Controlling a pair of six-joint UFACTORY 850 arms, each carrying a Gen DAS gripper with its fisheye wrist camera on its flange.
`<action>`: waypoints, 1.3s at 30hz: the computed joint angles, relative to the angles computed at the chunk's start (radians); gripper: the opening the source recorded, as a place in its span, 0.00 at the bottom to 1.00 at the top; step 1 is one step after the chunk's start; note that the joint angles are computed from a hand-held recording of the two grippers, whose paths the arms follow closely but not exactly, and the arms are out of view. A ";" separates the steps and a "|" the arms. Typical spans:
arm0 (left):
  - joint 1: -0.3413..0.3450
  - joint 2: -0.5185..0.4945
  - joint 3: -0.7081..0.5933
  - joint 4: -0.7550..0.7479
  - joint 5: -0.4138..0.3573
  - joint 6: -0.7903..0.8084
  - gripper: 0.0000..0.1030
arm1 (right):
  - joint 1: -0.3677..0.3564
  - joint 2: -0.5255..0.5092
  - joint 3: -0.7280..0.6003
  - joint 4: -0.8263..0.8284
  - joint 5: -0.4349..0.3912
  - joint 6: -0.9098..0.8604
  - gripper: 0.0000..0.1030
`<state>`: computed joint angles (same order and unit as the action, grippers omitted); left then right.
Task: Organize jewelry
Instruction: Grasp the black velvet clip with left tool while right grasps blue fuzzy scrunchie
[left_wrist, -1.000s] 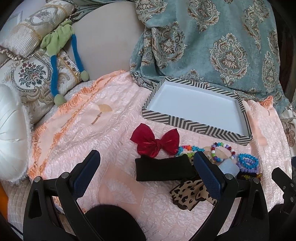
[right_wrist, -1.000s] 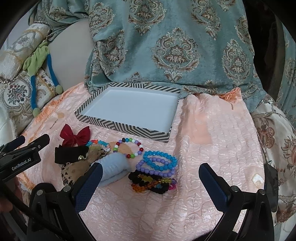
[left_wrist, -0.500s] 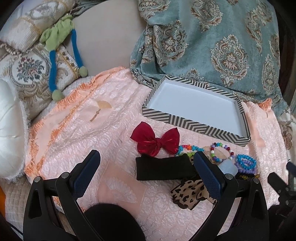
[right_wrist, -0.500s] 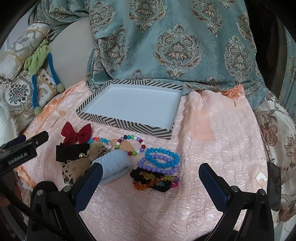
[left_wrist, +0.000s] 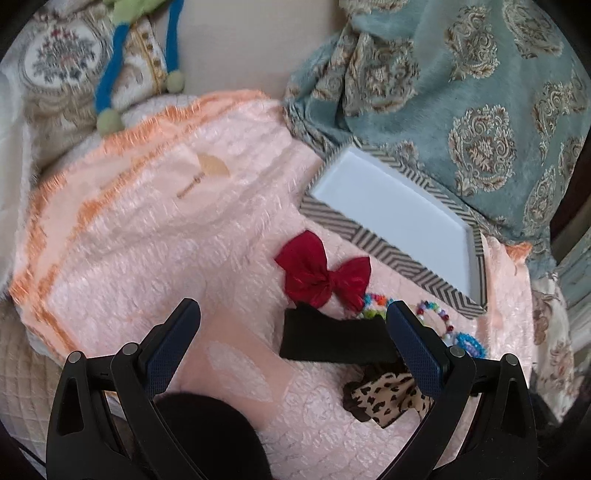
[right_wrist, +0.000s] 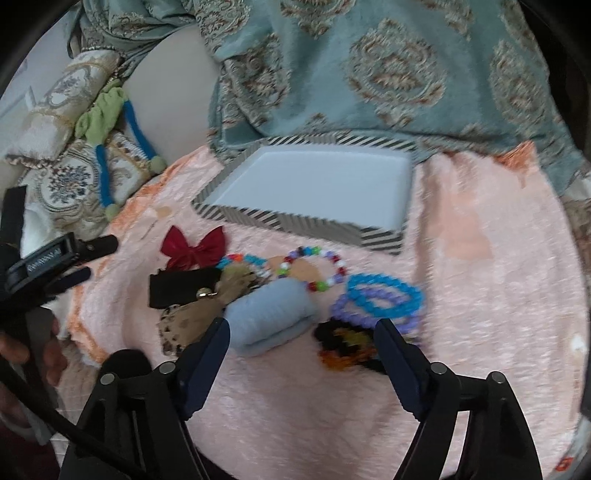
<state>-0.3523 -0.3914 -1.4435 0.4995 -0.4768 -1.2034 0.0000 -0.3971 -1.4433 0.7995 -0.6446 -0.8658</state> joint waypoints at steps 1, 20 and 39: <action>0.005 -0.006 -0.005 -0.042 0.002 0.042 0.99 | 0.002 -0.008 -0.005 0.009 -0.014 -0.004 0.65; 0.009 -0.137 -0.086 -0.126 -0.049 0.175 0.99 | 0.043 -0.163 -0.128 0.007 -0.102 0.072 0.52; 0.016 -0.085 -0.028 -0.326 0.074 0.386 0.15 | 0.019 -0.089 -0.053 0.122 -0.064 -0.107 0.10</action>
<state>-0.3366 -0.4768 -1.4716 0.1732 -0.4025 -0.8171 0.0187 -0.4857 -1.4965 0.9215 -0.7083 -0.9723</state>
